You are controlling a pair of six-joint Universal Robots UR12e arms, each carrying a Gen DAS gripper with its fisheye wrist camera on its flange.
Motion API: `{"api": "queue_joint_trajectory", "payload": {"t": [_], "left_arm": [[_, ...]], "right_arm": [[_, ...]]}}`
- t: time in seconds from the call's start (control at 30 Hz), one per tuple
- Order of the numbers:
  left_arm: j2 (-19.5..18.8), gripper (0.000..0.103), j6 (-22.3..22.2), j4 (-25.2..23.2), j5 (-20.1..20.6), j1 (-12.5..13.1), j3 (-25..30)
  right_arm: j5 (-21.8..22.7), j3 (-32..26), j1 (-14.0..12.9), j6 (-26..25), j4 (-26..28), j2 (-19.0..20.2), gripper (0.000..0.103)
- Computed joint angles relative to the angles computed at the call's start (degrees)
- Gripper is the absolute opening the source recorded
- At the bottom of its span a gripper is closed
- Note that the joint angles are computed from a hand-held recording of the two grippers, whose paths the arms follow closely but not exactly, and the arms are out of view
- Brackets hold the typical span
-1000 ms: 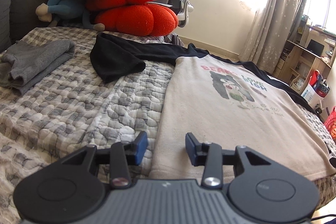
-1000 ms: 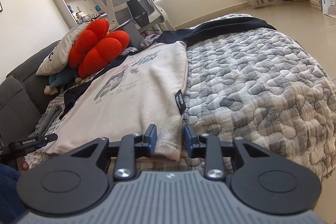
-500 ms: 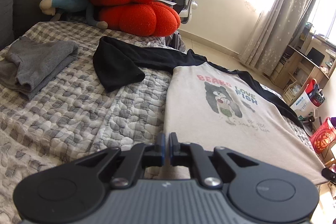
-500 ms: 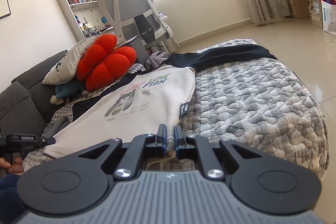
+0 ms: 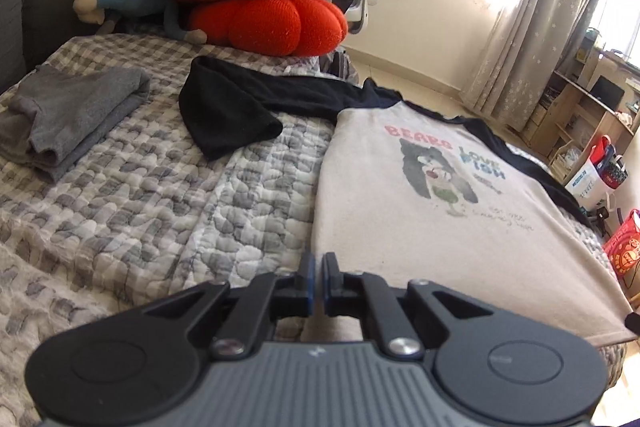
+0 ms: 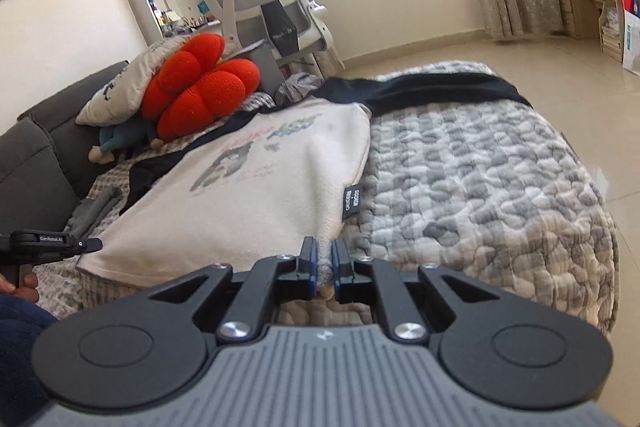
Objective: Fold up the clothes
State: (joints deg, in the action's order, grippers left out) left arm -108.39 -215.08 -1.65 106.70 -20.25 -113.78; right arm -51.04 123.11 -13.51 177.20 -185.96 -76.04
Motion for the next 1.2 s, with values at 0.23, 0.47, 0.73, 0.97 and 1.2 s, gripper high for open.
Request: {"api": "queue_joint_trajectory", "payload": {"t": [0.23,0.47,0.73,0.97,1.2], "left_arm": [[0.19,0.007,1.45,1.21,-0.84,0.52,-0.83],[0.37,0.025,1.33,2.04,1.8,-0.06,-0.55],[-0.13,0.031,1.77,4.43,-1.16,1.2,0.69],[-5.77,0.04,8.37,-0.31,-1.34,-0.54,8.2],[-6.97,0.041,9.85,1.12,1.3,-0.79,8.12]], "right_arm": [[2.34,1.11,-1.1,1.43,-1.68,0.2,0.014],[0.13,0.88,-0.73,4.66,-6.24,1.09,0.015],[-0.75,-1.68,1.73,3.72,-8.58,3.23,0.015],[-8.46,-5.87,6.72,-3.46,-2.49,5.38,0.016],[-8.03,-5.37,5.01,-3.88,-4.49,5.93,0.011]]}}
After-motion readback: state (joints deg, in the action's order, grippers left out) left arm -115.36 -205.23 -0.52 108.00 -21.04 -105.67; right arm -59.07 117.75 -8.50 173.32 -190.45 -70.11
